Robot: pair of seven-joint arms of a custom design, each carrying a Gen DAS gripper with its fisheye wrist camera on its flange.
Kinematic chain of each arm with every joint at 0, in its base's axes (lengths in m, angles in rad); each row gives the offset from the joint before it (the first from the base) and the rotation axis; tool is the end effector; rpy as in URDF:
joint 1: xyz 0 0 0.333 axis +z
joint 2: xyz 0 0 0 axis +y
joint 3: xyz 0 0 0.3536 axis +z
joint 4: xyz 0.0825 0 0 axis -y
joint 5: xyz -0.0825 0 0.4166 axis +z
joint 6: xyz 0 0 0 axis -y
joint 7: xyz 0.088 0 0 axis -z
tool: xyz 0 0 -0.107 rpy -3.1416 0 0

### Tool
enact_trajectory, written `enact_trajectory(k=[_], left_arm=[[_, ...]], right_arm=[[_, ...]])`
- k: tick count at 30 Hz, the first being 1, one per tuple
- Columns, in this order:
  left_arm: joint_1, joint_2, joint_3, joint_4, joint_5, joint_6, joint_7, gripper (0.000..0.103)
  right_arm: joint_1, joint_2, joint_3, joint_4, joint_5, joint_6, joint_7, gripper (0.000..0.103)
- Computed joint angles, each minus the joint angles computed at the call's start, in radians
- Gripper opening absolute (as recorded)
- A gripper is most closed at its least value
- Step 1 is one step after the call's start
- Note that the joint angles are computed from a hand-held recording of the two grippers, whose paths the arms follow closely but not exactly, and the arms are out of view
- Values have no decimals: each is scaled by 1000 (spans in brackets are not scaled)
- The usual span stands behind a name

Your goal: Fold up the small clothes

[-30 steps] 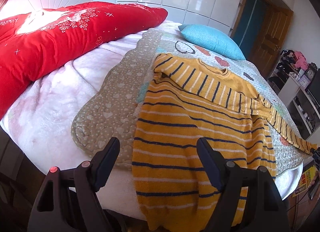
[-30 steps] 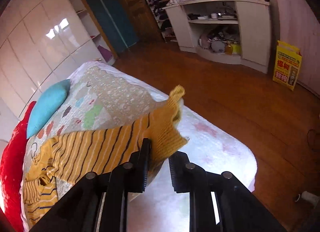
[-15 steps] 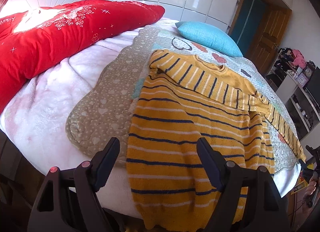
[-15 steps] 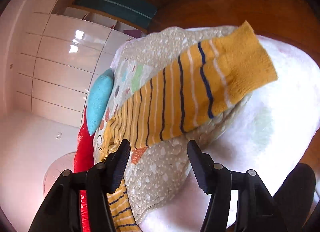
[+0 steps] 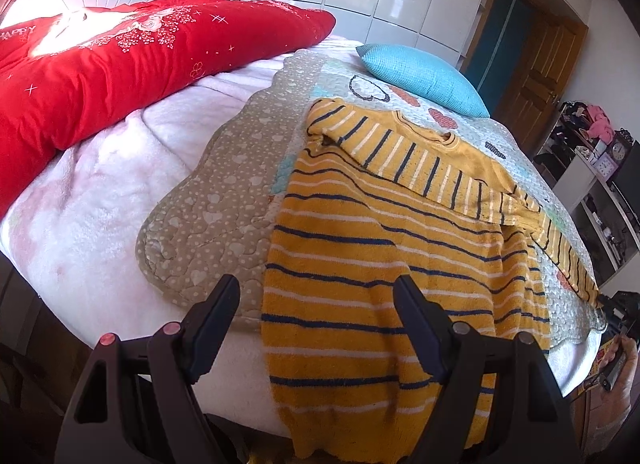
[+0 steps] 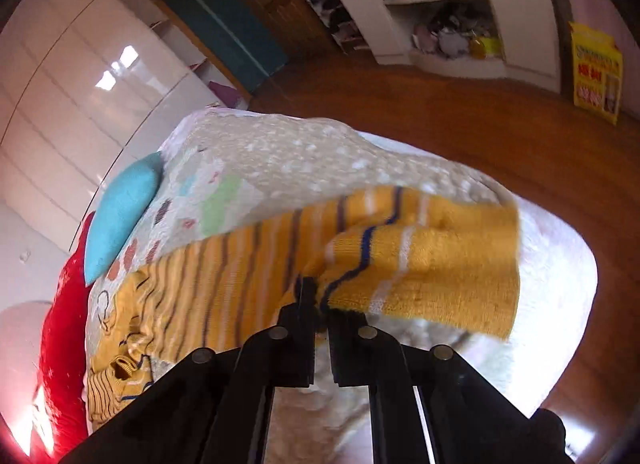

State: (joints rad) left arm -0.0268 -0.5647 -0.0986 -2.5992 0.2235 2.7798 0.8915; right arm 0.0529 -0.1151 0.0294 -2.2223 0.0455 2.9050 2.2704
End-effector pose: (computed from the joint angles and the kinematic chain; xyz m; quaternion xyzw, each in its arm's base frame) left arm 0.4223 -0.0677 0.5416 -0.7659 0.5245 -0.2938 0.2281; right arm 0.5778 0.0455 0.5399 -0.4070 0.8267 -0.1382 0.3631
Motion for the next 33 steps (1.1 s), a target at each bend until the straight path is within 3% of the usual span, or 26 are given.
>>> enact_trajectory(k=[2, 5, 10, 12, 16, 19, 21, 23, 26, 28, 33], left_arm=[[5, -3, -1, -6, 5, 7, -2, 78], [8, -9, 4, -18, 6, 22, -3, 78], [16, -36, 26, -52, -6, 31, -4, 78], [32, -57, 31, -71, -8, 29, -8, 78], [63, -95, 56, -106, -14, 23, -9, 78], [84, -117, 78, -134, -18, 28, 3, 78], [93, -127, 90, -148, -25, 26, 12, 78], [103, -136, 98, -160, -34, 31, 16, 78], [124, -142, 95, -172, -40, 41, 10, 78], [128, -144, 98, -177, -46, 43, 10, 78], [129, -153, 97, -186, -52, 40, 18, 78]], right_arm=[[45, 22, 14, 70, 10, -1, -102, 7], [156, 103, 33, 219, 192, -25, -401, 7], [282, 323, 124, 513, 257, -166, -703, 7], [342, 417, 132, 621, 204, -244, -747, 7], [473, 564, 72, 773, 17, -396, -726, 12], [497, 608, 55, 824, -12, -428, -710, 32], [511, 637, 53, 878, -24, -453, -715, 58], [559, 675, 23, 951, -99, -488, -706, 66], [671, 771, -59, 1109, -305, -583, -703, 68], [720, 824, -80, 1183, -400, -608, -748, 68], [840, 840, -175, 1141, -681, -493, -802, 67]])
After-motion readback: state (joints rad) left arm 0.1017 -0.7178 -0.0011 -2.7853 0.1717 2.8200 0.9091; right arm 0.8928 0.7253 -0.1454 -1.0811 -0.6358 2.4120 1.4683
